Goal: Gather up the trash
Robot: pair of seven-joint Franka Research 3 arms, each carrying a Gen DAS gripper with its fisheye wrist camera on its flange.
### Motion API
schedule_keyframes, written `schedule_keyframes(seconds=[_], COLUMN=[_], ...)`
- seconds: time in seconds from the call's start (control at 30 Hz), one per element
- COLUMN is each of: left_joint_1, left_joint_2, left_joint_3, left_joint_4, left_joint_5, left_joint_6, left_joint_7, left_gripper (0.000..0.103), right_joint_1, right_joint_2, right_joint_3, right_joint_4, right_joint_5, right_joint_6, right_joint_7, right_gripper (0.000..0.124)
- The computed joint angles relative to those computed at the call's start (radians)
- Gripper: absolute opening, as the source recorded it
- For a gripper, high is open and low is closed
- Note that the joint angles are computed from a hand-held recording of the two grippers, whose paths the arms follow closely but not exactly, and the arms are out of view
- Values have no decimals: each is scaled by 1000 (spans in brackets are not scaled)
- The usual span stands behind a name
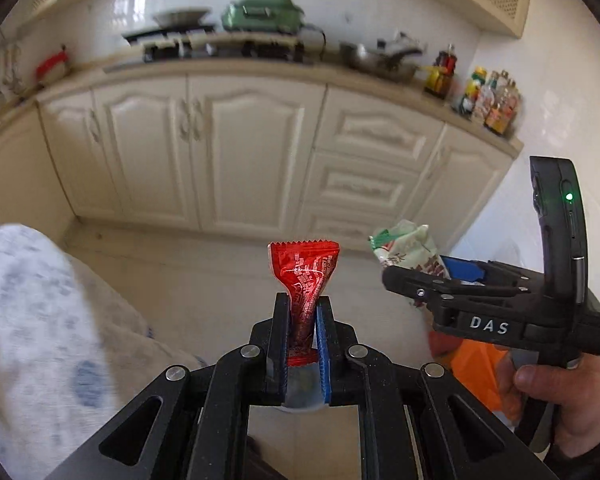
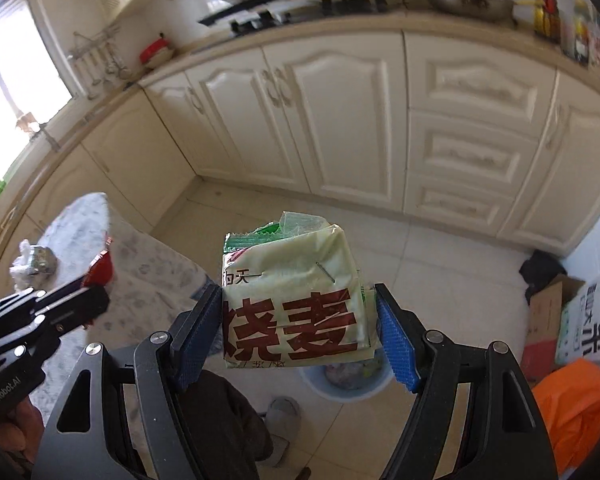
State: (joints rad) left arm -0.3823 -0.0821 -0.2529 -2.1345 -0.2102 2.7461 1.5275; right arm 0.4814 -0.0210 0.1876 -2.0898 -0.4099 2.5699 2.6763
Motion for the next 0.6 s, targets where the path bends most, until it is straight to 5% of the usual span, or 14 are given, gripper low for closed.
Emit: schedule_keyframes(seconds=[0.17,0.47,0.53,0.6], left_joint_1=[23,41,27,19], left_joint_2=[224,621,702,754], left_joint_3=[-30,-62,-60,-59], left_joint_4=[198,633,742,815], left_joint_5=[-41,125,152,168], left_joint_6=[-113,-346,-425,-462], left_joint_7=[36,-36,-53,-60], left_gripper=[8,13,26,59], right_joint_1=[-24,-43,-41,-33], right_joint_2=[25,121,134,134], right_joint_3=[-27,-66,-76,-86], right_joint_4=[-82,-121,-124,-132], right_joint_5=[137,334,353,346], right_joint_6=[66,139,136,138], right_joint_7=[-63,-174,-168,-138], right_gripper=[75,78,83,100])
